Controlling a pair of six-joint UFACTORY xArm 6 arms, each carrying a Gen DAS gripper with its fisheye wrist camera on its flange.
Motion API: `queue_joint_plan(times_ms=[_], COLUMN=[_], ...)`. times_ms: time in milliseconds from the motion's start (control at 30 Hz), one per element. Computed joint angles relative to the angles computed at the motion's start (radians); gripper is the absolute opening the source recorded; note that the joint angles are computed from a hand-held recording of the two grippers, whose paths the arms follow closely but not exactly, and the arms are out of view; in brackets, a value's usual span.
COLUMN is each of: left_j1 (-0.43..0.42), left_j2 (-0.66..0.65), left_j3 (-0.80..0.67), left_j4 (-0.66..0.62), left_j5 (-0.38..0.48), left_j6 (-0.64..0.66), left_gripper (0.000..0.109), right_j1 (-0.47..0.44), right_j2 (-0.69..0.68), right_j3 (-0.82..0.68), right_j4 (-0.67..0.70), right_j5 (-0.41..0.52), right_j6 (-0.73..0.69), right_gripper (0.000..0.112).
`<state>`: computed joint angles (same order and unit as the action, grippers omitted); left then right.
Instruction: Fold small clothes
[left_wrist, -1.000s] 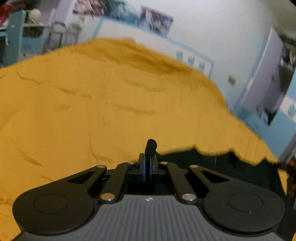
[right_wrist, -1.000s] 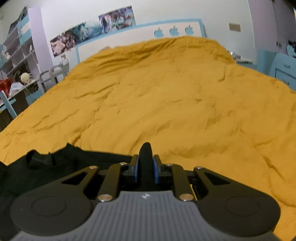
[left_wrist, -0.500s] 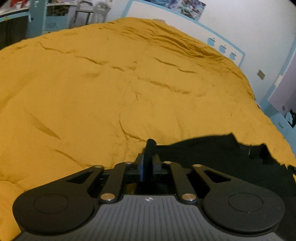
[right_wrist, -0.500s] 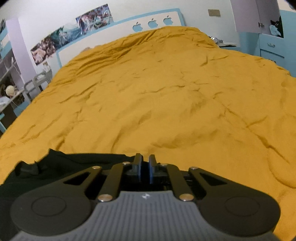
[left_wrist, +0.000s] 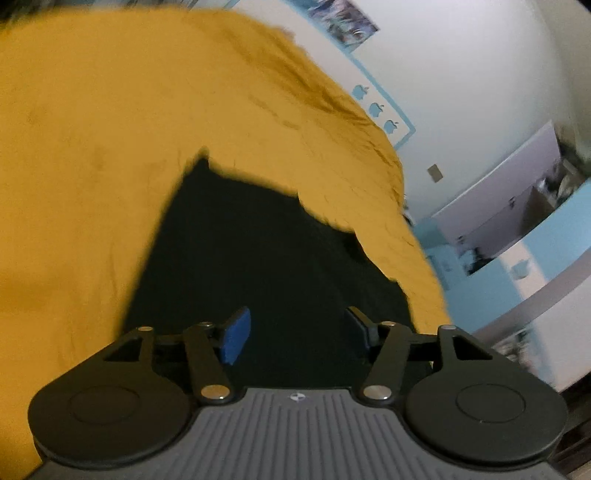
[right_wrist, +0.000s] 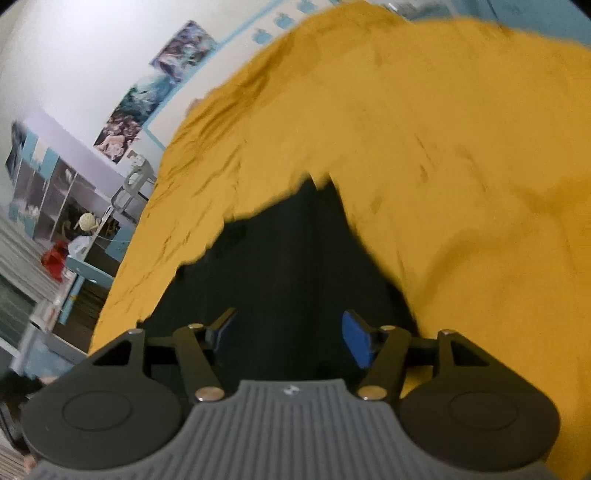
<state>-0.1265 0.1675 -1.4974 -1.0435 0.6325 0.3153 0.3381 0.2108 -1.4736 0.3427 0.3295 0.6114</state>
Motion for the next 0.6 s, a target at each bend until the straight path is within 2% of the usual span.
queue_joint_plan(times_ms=[67, 167, 200, 267, 333, 433, 600], left_j1=[-0.008, -0.013, -0.013, -0.025, -0.03, -0.038, -0.071], left_j2=[-0.059, -0.083, -0.074, -0.053, -0.026, 0.026, 0.103], left_j3=[0.107, 0.197, 0.204, 0.2, 0.182, 0.135, 0.075], left_j4=[-0.068, -0.182, -0.216, -0.191, -0.186, -0.109, -0.045], left_j5=[-0.008, -0.033, -0.038, -0.087, -0.104, -0.131, -0.23], left_j6=[-0.024, -0.078, -0.085, -0.111, -0.121, -0.209, -0.314], left_gripper=[0.068, 0.065, 0.064, 0.062, 0.062, 0.062, 0.062], right_j1=[0.029, 0.063, 0.07, 0.065, 0.055, 0.043, 0.012], right_j2=[-0.042, -0.055, -0.049, -0.029, -0.01, 0.021, 0.087], right_j3=[0.094, 0.163, 0.17, 0.163, 0.155, 0.137, 0.08], right_j4=[0.157, 0.295, 0.302, 0.22, 0.081, -0.03, -0.147], right_j5=[-0.056, -0.152, -0.175, -0.187, -0.194, -0.209, -0.227], right_j6=[-0.031, 0.0, 0.029, 0.126, 0.278, 0.419, 0.556], right_gripper=[0.06, 0.06, 0.06, 0.059, 0.058, 0.059, 0.059])
